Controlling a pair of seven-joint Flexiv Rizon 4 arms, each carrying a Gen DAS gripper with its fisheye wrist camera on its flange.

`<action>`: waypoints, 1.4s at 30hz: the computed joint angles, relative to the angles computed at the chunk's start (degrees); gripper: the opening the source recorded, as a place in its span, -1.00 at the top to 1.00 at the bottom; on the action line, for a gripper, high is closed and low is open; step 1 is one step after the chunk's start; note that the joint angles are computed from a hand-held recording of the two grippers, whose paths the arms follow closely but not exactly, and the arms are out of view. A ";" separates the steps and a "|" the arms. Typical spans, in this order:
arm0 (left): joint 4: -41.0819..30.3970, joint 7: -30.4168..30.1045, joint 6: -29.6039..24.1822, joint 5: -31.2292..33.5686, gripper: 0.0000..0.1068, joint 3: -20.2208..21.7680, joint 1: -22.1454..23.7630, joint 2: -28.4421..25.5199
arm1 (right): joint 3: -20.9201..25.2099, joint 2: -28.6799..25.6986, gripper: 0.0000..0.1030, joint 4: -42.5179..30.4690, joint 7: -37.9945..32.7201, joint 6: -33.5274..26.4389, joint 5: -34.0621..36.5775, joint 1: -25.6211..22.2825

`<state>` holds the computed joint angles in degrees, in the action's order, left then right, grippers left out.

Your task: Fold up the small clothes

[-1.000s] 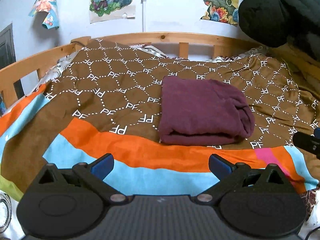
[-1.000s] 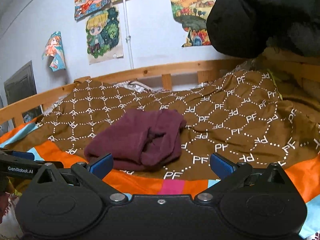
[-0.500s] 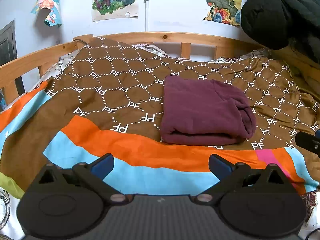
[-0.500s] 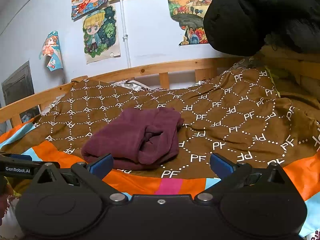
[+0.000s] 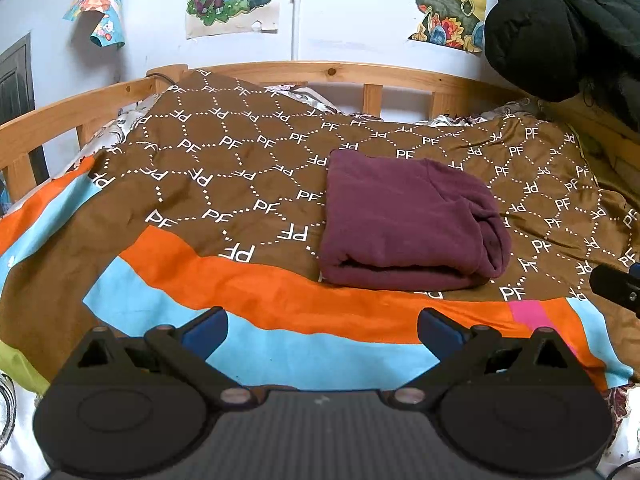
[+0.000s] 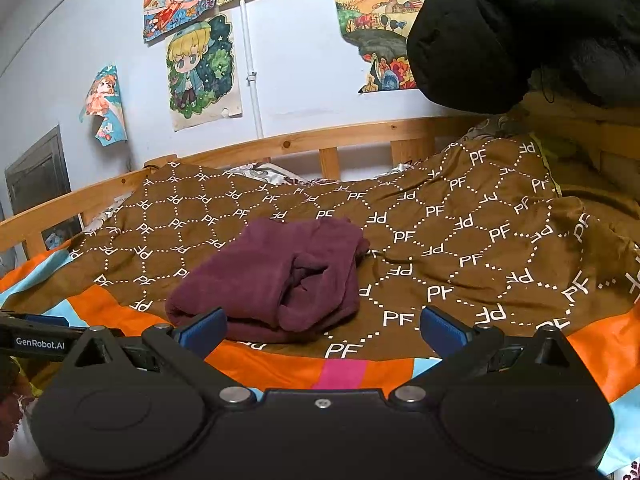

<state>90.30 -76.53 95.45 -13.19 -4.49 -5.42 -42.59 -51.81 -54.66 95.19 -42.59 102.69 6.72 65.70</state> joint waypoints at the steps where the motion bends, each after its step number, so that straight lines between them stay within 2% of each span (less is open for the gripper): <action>1: -0.01 0.08 -0.01 0.07 -0.92 -0.16 0.13 0.00 | 0.09 0.10 -0.99 0.01 -0.07 -0.04 -0.06 -0.04; 42: -0.17 -0.58 -0.20 0.26 -0.92 0.47 -0.49 0.07 | 0.31 0.13 -0.99 -0.03 -0.13 0.11 0.05 -0.03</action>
